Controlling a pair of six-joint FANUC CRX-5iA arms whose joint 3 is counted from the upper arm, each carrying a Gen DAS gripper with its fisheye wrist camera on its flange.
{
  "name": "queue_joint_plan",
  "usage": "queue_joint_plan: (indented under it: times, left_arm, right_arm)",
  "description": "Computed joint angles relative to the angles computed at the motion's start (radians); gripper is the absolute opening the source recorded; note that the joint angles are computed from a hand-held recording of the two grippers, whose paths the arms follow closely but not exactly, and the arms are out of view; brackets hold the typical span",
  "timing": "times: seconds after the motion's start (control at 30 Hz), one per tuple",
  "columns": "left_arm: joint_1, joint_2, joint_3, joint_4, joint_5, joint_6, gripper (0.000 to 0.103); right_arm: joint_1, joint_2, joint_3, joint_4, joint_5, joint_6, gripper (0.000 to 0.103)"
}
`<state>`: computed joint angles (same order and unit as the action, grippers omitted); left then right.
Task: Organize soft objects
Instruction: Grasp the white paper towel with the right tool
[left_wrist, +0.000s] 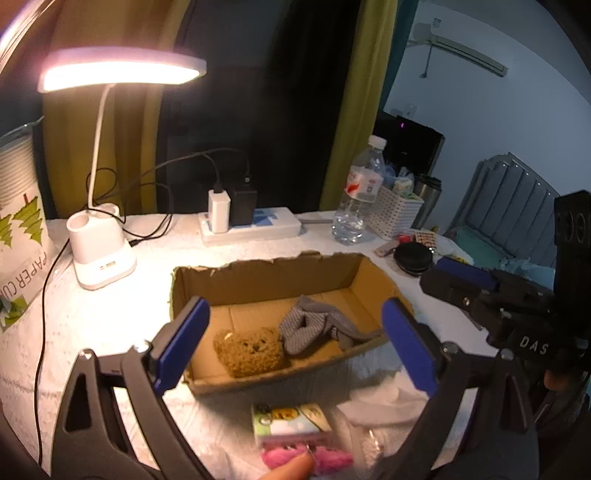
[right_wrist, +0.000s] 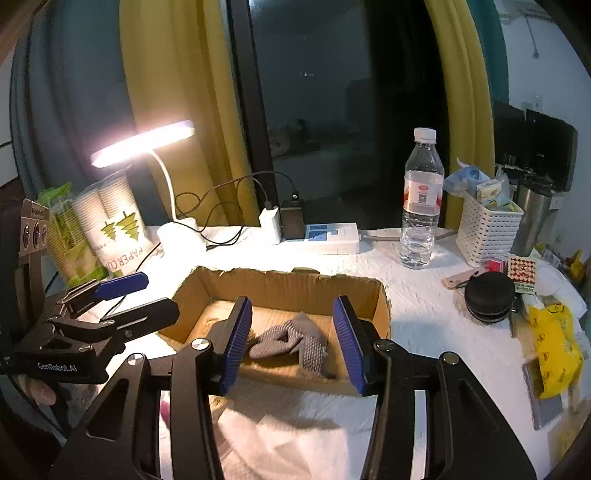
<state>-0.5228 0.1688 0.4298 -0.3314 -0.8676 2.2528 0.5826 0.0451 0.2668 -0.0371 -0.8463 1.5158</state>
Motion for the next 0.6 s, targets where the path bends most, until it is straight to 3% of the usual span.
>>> queue_joint_plan:
  times: [0.6]
  left_arm:
    - [-0.093, -0.057, -0.052, -0.098, -0.052, 0.107, 0.095]
  right_arm:
    - [0.033, -0.152, -0.191, 0.063, 0.015, -0.078, 0.049]
